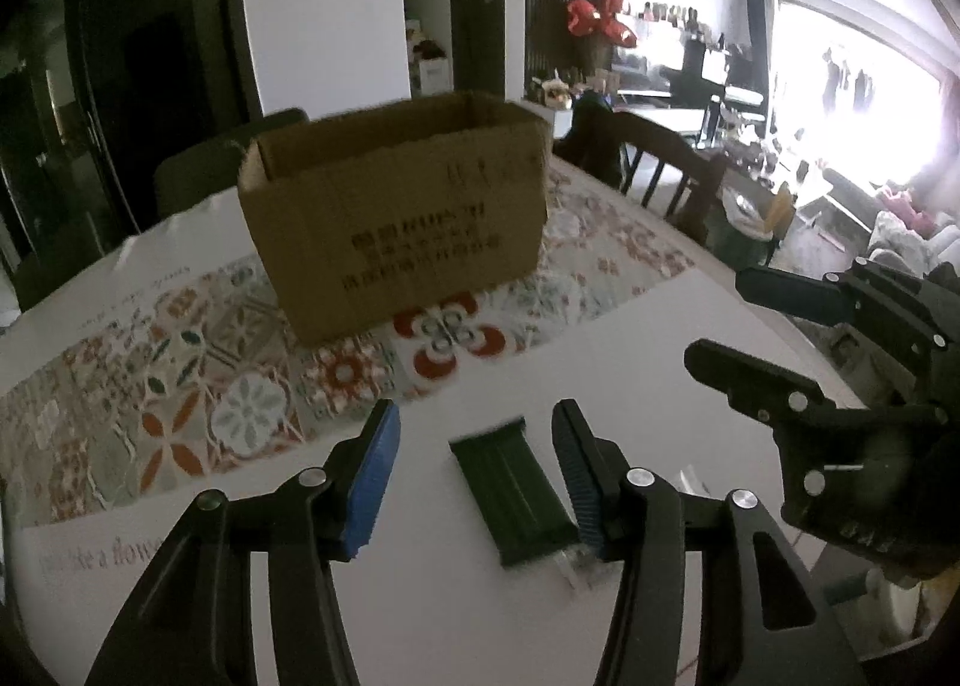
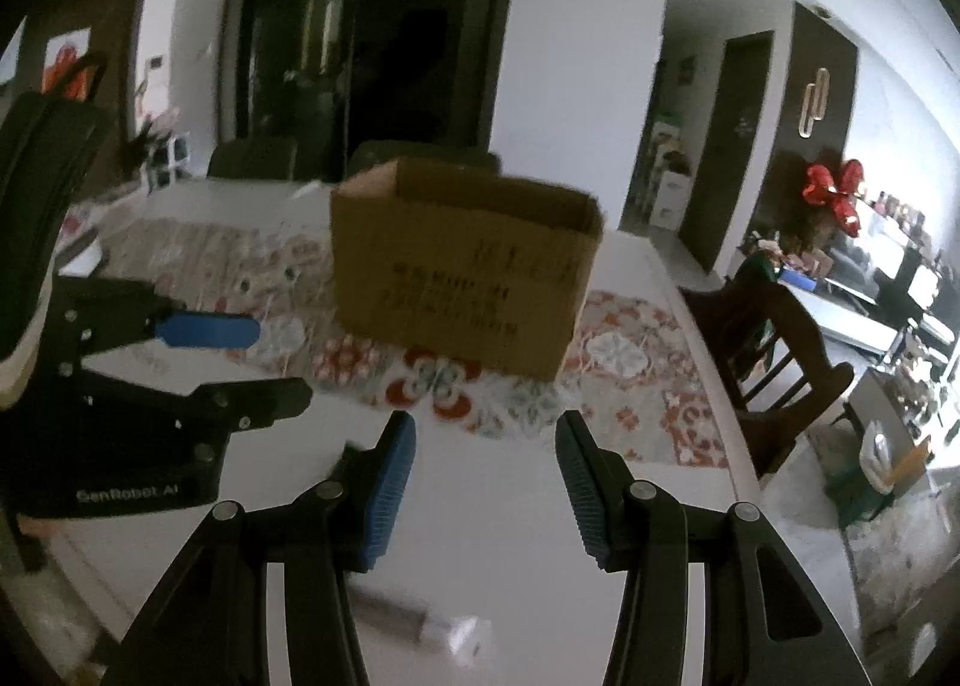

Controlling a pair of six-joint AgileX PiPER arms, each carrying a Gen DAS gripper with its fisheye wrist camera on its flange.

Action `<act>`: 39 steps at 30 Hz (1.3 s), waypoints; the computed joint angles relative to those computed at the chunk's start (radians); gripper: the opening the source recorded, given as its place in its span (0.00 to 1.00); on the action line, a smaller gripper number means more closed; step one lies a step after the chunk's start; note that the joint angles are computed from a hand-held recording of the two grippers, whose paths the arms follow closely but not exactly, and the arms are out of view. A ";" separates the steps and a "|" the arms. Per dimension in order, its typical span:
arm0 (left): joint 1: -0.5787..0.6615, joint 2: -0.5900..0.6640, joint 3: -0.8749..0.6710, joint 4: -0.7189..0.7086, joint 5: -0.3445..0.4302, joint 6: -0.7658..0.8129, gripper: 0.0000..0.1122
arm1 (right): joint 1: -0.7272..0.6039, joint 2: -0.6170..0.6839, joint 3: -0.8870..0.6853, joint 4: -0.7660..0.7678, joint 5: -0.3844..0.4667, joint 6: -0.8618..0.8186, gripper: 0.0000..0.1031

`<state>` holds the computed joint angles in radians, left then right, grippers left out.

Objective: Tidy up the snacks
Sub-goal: 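Move both tools to the last dark green packet and white stick snack, then grasp the dark green packet with the left tool while the right tool grasps the white stick snack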

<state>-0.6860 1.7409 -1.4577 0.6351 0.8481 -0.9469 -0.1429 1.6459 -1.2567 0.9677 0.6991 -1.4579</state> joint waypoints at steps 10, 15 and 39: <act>-0.040 0.047 0.035 -0.012 -0.016 -0.091 0.48 | -0.028 0.023 0.054 -0.087 0.088 -0.167 0.48; -0.044 0.080 0.036 -0.010 -0.045 -0.116 0.51 | -0.041 0.073 0.038 -0.134 0.154 -0.207 0.48; 0.035 0.255 -0.078 -0.120 -0.043 -0.077 0.60 | 0.012 0.229 -0.055 -0.213 0.299 -0.261 0.48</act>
